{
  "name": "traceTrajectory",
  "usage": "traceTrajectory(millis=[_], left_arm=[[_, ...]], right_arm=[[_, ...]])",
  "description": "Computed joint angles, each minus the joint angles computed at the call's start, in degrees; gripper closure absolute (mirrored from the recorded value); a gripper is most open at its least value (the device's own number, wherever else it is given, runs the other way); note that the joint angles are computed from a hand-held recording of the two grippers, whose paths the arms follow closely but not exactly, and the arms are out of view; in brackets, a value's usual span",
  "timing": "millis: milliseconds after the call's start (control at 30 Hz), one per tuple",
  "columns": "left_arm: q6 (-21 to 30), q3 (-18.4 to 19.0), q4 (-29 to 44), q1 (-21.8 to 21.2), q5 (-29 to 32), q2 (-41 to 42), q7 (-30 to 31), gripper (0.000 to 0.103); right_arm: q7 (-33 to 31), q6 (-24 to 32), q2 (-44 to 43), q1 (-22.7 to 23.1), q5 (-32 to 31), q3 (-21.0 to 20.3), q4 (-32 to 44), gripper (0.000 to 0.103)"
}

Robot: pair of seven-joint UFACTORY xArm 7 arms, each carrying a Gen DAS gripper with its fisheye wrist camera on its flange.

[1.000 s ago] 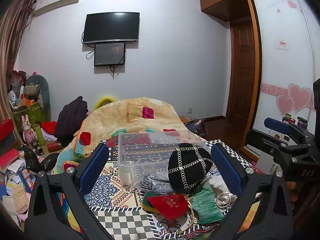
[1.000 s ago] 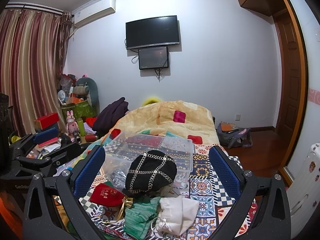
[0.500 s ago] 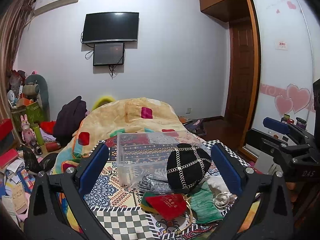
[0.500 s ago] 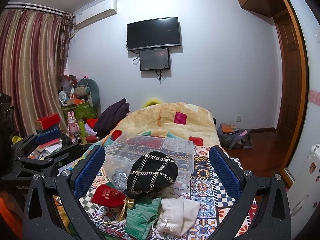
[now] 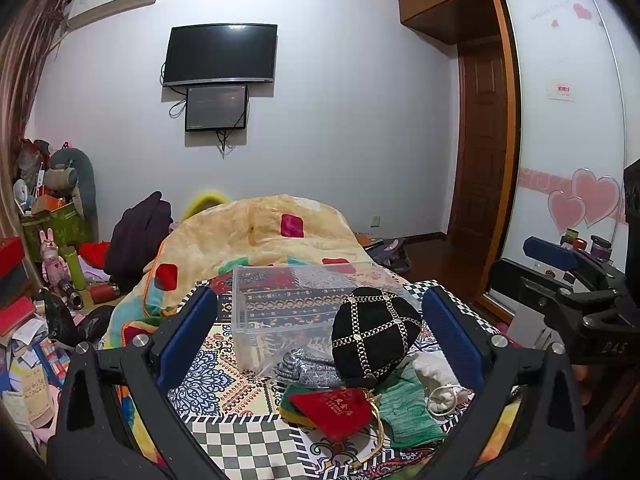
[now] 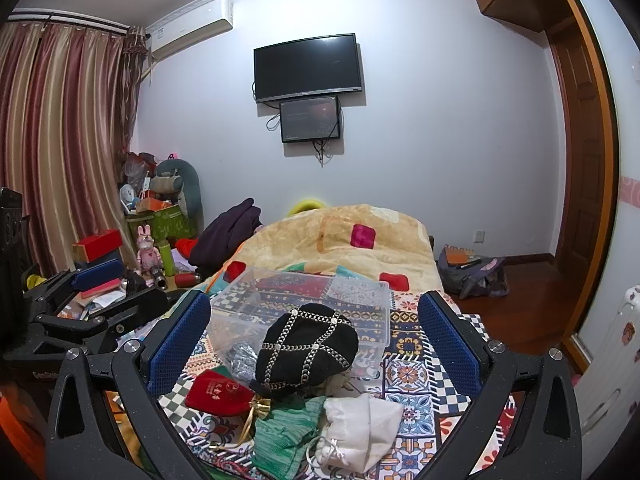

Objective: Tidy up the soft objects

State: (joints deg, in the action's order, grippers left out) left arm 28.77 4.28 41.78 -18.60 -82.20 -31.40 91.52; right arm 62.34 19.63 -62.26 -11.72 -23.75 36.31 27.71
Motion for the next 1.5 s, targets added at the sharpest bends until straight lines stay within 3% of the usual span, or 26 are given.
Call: traceTrajectory(millis=[367, 467, 533, 733, 900, 1133, 1333, 1500], left_arm=[[2.34, -0.17, 3.10, 0.50, 6.76, 6.18, -6.19, 0.000], [3.23, -0.21, 4.80, 1.14, 8.94, 9.28, -8.50, 0.009], [3.43, -0.83, 6.18, 1.84, 11.20, 11.78, -10.79, 0.019], [1.71, -2.94, 8.99, 3.13, 14.76, 18.10, -14.48, 0.029], [3.61, -4.38, 11.92, 4.66, 18.98, 23.32, -18.75, 0.031], [5.73, -6.79, 14.13, 6.55, 24.31, 27.46, -23.70, 0.033], [6.82, -7.62, 14.30, 7.52, 25.21, 28.76, -24.35, 0.052], [6.42, -7.79, 13.87, 7.75, 23.62, 28.58, -22.83, 0.066]], right_arm=[[-0.68, -1.32, 4.94, 1.46, 0.84, -2.37, -1.30, 0.000], [-1.20, -1.70, 7.09, 2.44, 1.21, -3.59, -1.46, 0.002], [-1.83, -1.70, 8.76, 3.17, 1.41, -4.50, -1.43, 0.009], [-3.99, -1.72, 15.56, 5.46, 2.39, -7.89, -0.51, 0.023], [-4.43, -1.20, 20.14, 6.68, 2.65, -10.02, 0.41, 0.027], [-6.96, -2.11, 25.98, 11.20, 5.06, -14.99, 1.28, 0.048], [-7.41, -2.74, 26.79, 11.31, 4.92, -15.47, 1.58, 0.070], [-7.70, -4.16, 25.98, 11.49, 5.08, -15.59, 0.82, 0.083]])
